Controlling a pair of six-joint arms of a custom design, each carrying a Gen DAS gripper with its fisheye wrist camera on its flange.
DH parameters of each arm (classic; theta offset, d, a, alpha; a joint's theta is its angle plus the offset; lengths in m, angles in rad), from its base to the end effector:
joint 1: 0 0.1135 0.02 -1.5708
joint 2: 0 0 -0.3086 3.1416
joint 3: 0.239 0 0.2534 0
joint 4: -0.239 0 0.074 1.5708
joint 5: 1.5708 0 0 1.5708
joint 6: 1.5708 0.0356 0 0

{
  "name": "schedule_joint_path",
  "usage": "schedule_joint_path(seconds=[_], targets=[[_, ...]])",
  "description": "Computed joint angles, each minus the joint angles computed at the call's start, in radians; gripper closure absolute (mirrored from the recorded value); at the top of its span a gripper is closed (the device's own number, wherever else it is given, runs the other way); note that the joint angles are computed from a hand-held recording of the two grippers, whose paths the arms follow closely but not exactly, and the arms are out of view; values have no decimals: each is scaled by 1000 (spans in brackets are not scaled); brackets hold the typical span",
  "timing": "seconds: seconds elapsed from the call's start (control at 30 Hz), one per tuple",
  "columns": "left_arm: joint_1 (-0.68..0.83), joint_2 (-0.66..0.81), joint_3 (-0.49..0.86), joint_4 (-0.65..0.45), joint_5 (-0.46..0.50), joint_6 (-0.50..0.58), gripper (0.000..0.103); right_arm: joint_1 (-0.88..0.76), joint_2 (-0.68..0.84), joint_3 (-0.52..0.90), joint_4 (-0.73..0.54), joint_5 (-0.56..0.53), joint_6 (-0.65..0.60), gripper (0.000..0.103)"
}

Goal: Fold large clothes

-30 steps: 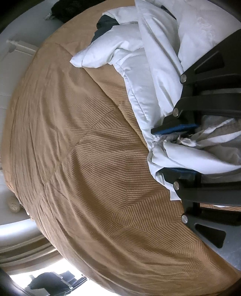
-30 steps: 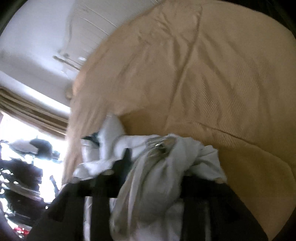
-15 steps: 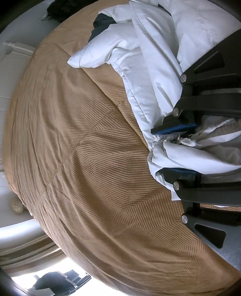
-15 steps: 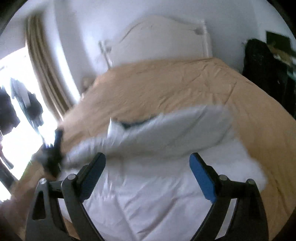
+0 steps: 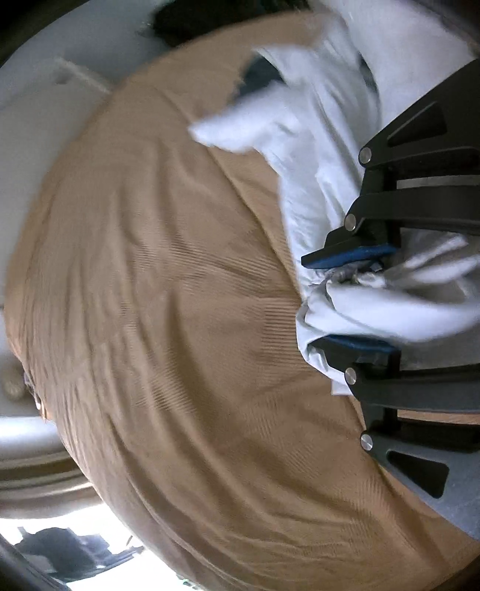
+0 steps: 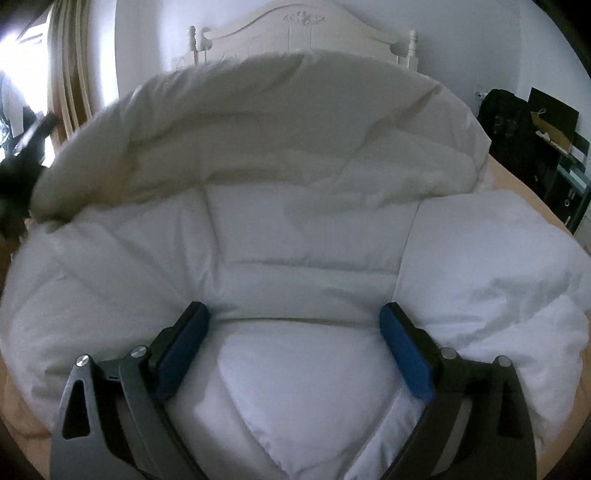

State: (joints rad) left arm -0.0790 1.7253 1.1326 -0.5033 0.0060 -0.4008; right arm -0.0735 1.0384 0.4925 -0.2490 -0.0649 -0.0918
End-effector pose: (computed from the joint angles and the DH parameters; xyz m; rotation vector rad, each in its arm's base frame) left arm 0.3542 -0.0283 0.2332 -0.4270 2.6429 -0.1617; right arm 0.1813 -0.0110 0.2247 -0.0530 2.3630 -0.0033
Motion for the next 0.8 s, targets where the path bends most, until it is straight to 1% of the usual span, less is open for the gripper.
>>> schedule_joint_path(seconds=[0.07,0.1,0.13,0.17,0.2,0.27,0.33,0.4,0.47,0.5,0.57,0.67,0.7,0.73,0.8], targets=[[44,-46,36,-33,68,8,65,-17,-7,2,-14,-14,-15,9],[67,-63,75,-72,105,15,64,-11,6,9,-10,-9,-11,9],[71,-80,115,-111,75,20,64,-6,10,16,-14,-5,-7,8],[65,-96,135,-125,30,25,55,-1,12,17,-13,3,-6,8],[59,-124,164,-140,-27,42,41,18,20,18,-7,19,5,8],[65,-172,191,-147,-47,64,28,33,26,32,-17,30,16,8],[49,-232,199,-167,-57,84,28,50,37,46,-24,41,29,8],[0,-273,189,-191,-104,101,28,56,48,51,-18,44,33,8],[-72,-323,141,-192,-147,99,27,64,57,58,-15,51,39,8],[-117,-352,95,-179,-164,81,25,65,56,57,-14,52,39,8],[-195,-388,6,-144,-168,53,23,66,63,63,-14,54,40,8],[-325,-395,-139,-46,-205,-15,23,76,56,55,-12,61,46,8],[-360,-381,-183,-4,-224,-25,23,76,56,56,-12,61,46,8],[-394,-354,-224,39,-265,-35,23,75,56,56,-12,60,45,8],[-418,-282,-281,90,-316,-64,23,73,61,58,-11,59,43,8]])
